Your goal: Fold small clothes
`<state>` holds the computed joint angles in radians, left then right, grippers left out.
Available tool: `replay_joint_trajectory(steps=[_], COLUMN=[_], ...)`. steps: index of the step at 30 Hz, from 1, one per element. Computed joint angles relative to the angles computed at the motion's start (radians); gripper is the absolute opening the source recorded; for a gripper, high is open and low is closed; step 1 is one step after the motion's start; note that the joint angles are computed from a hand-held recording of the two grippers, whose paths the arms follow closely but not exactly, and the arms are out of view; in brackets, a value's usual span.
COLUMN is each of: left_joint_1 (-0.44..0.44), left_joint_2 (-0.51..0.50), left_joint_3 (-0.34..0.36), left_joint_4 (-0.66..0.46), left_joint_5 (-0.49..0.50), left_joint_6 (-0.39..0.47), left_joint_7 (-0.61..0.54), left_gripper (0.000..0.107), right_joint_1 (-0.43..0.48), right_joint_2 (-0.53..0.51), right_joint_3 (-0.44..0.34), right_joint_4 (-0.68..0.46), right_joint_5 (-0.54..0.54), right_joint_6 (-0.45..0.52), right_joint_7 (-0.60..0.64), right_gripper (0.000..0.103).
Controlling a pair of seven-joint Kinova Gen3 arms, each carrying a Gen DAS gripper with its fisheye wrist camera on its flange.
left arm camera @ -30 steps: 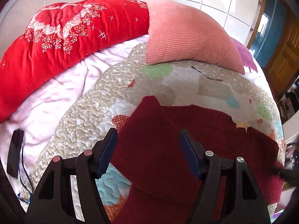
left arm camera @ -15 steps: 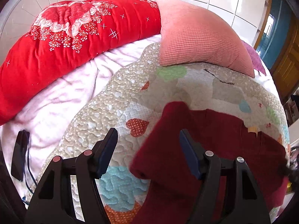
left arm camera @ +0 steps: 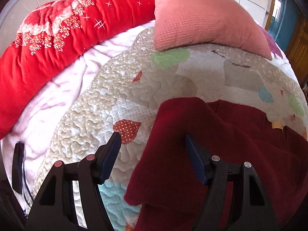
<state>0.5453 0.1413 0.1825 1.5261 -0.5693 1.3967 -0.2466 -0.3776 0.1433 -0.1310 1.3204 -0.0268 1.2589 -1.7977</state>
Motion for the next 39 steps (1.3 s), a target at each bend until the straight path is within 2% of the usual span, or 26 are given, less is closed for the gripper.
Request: replay_joint_trajectory(steps=[3, 5, 7, 8, 13, 15, 17, 20, 21, 24, 27, 30, 33, 35, 37, 39], left_joint_1=[-0.013, -0.014, -0.006, -0.001, 0.039, 0.049, 0.05, 0.079, 0.091, 0.12, 0.129, 0.138, 0.188, 0.23, 0.252, 0.278], left_joint_2=[0.008, 0.006, -0.001, -0.008, -0.037, -0.039, -0.019, 0.022, 0.02, -0.009, -0.012, 0.032, 0.098, 0.103, 0.091, 0.085], left_joint_3=[-0.006, -0.006, -0.001, 0.003, 0.04, 0.049, 0.052, 0.051, 0.048, 0.048, 0.055, 0.052, 0.038, 0.027, 0.025, 0.03], left_joint_4=[0.021, 0.041, 0.04, 0.038, 0.02, 0.025, 0.021, -0.02, -0.019, -0.004, 0.014, 0.033, 0.016, 0.021, 0.025, 0.016], left_joint_5=[0.028, 0.04, 0.034, 0.03, -0.006, -0.009, -0.001, -0.021, -0.03, -0.079, -0.109, -0.109, -0.148, -0.2, -0.223, -0.243], left_joint_6=[-0.029, -0.048, -0.041, -0.037, -0.016, -0.044, -0.058, -0.022, -0.031, -0.091, -0.158, -0.203, -0.158, -0.15, -0.168, -0.15], left_joint_7=[-0.004, 0.001, 0.004, 0.005, 0.042, 0.061, 0.052, 0.017, 0.021, 0.062, 0.083, 0.073, 0.062, 0.075, 0.069, 0.076], left_gripper=[0.068, 0.068, 0.068, 0.068, 0.068, 0.068, 0.068, 0.068, 0.068, 0.068, 0.068, 0.068, 0.068, 0.068, 0.068, 0.068], right_joint_1=[0.056, 0.025, -0.018, -0.011, 0.019, 0.013, 0.007, 0.027, 0.038, 0.051, 0.061, 0.065, 0.091, 0.072, 0.056, 0.113], right_joint_2=[-0.014, 0.015, 0.063, 0.069, -0.034, -0.031, -0.043, -0.065, -0.083, -0.129, -0.161, -0.142, -0.171, -0.22, -0.266, -0.314], right_joint_3=[-0.041, -0.033, -0.003, -0.004, -0.006, -0.016, -0.019, -0.013, -0.007, 0.0, 0.004, 0.0, 0.002, 0.056, 0.123, 0.13], right_joint_4=[0.057, 0.086, 0.101, 0.109, 0.185, 0.213, 0.254, 0.27, 0.28, 0.309, 0.357, 0.396, 0.463, 0.51, 0.555, 0.584], right_joint_5=[-0.098, -0.105, -0.08, -0.092, -0.123, -0.119, -0.108, -0.149, -0.165, -0.147, -0.125, -0.087, -0.144, -0.217, -0.299, -0.331], right_joint_6=[-0.063, -0.103, -0.085, -0.085, -0.148, -0.146, -0.191, -0.208, -0.218, -0.242, -0.312, -0.366, -0.448, -0.482, -0.487, -0.447], right_joint_7=[0.065, 0.081, 0.063, 0.049, 0.018, 0.028, 0.024, 0.057, 0.061, 0.051, 0.038, 0.0, 0.045, 0.103, 0.144, 0.149], right_gripper=[0.005, 0.005, 0.005, 0.005, 0.005, 0.005, 0.005, 0.005, 0.007, 0.02, 0.021, 0.021, 0.021, 0.021, 0.022, 0.023])
